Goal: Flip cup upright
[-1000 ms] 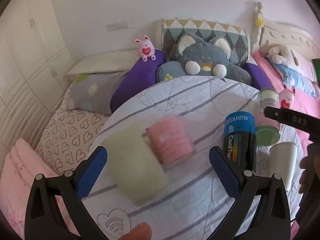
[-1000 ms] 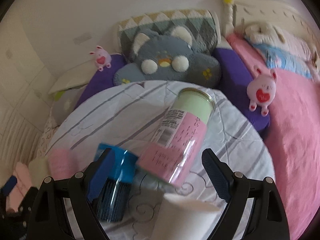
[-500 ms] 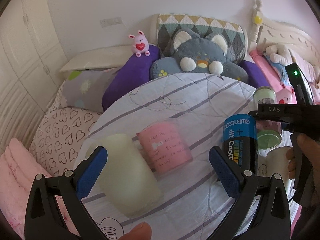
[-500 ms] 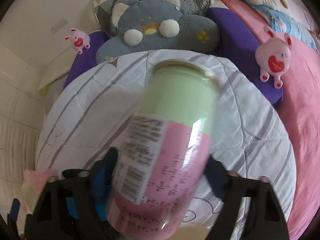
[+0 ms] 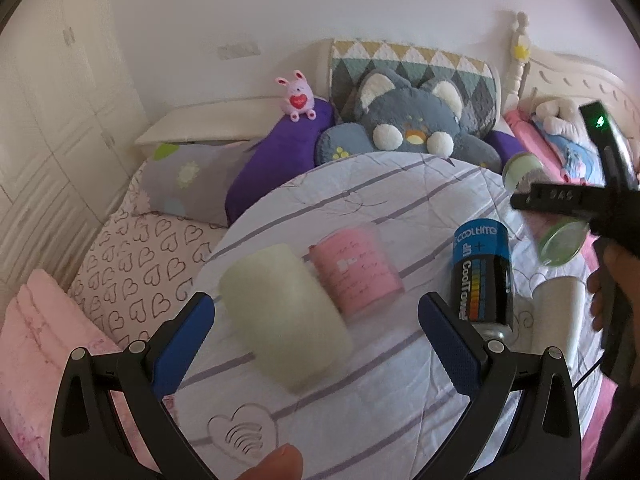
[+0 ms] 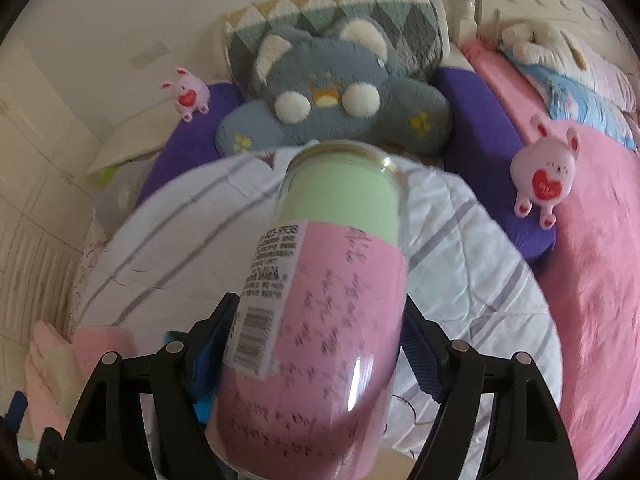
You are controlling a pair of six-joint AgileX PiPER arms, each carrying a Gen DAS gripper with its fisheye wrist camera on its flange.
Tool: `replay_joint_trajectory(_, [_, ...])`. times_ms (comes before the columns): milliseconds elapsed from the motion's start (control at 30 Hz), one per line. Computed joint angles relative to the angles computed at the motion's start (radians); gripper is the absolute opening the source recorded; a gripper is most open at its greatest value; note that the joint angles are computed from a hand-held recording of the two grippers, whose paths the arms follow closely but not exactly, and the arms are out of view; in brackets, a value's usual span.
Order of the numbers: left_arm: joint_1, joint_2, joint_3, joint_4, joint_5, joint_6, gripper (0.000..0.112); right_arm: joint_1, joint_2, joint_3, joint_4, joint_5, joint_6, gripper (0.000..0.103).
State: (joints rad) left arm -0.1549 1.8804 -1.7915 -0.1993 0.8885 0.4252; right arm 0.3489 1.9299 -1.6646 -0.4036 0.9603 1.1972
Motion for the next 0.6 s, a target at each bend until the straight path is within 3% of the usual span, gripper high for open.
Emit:
replay_joint_trajectory(233, [0.086,-0.164,0.173,-0.057,-0.031,0.094,0.103,0.159,-0.085,-0.015,-0.101,0.088,0.076,0.075])
replay_joint_trajectory(367, [0.162,-0.258,0.272,-0.1,-0.034,0.167,0.103,0.302,-0.135,0.025,-0.149,0.075,0.166,0.075])
replay_joint_trajectory(600, [0.299,-0.385,0.437,-0.161,-0.03,0.311,0.103,0.538,-0.09,0.084,-0.2,0.012,0.351,0.076])
